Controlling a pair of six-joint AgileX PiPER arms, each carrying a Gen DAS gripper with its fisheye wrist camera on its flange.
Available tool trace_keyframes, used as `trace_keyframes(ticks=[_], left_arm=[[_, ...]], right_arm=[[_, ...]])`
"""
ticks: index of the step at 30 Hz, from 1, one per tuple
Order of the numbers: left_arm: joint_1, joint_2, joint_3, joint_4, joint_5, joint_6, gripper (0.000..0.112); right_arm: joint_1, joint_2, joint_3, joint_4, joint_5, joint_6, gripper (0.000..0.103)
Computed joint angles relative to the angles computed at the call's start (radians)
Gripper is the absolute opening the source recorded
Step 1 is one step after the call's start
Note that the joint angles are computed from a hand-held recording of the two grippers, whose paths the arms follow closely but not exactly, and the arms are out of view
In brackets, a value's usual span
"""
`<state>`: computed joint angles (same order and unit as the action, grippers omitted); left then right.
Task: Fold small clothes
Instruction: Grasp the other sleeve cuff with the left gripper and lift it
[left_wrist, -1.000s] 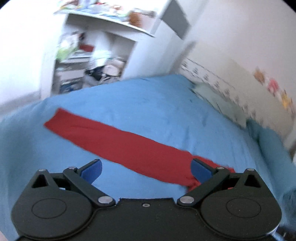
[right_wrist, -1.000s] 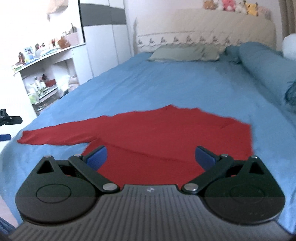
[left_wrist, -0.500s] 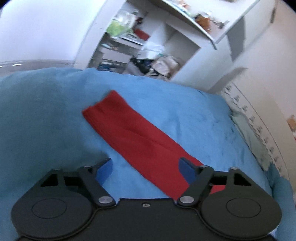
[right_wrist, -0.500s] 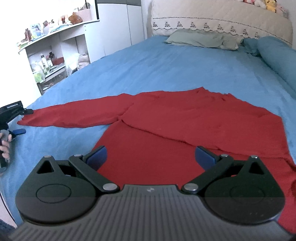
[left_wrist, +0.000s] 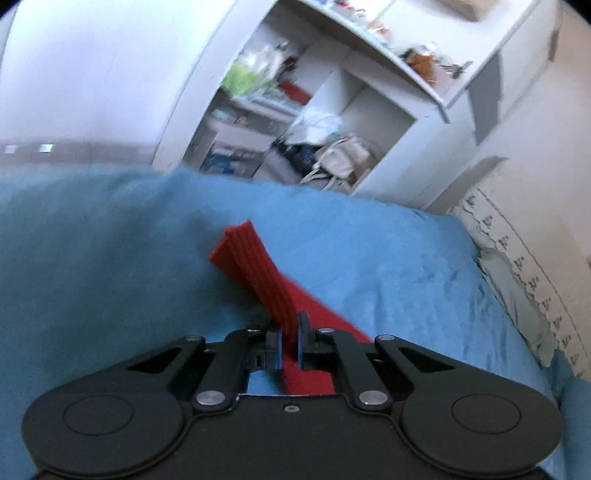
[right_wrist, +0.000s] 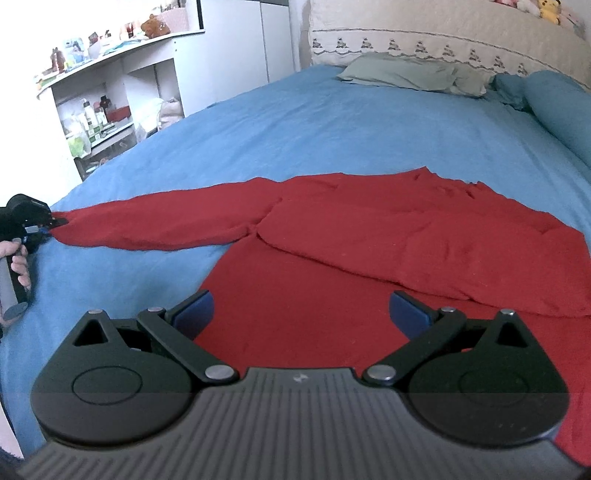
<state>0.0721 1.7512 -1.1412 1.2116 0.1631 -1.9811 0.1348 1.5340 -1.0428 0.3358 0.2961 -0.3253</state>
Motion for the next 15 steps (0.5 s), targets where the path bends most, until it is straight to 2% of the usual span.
trace_keyframes(ticks=[4, 7, 11, 15], left_arm=[[-0.086, -0.044, -0.062, -0.006, 0.070, 0.083, 0.006], [-0.185, -0.039, -0.194, -0.154, 0.114, 0.287, 0.006], [-0.351, 0.057, -0.471, -0.395, 0.188, 0.616, 0.006], [-0.540, 0.269, -0.864, -0.632, 0.280, 0.952, 0.006]], right_arm=[[-0.041, -0.018, 0.009, 0.090, 0.001, -0.091, 0.103], [-0.104, -0.042, 0.016, 0.191, 0.019, -0.198, 0.103], [-0.228, -0.078, 0.030, 0.366, 0.063, -0.381, 0.103], [-0.384, -0.109, 0.036, 0.506, 0.131, -0.538, 0.103]])
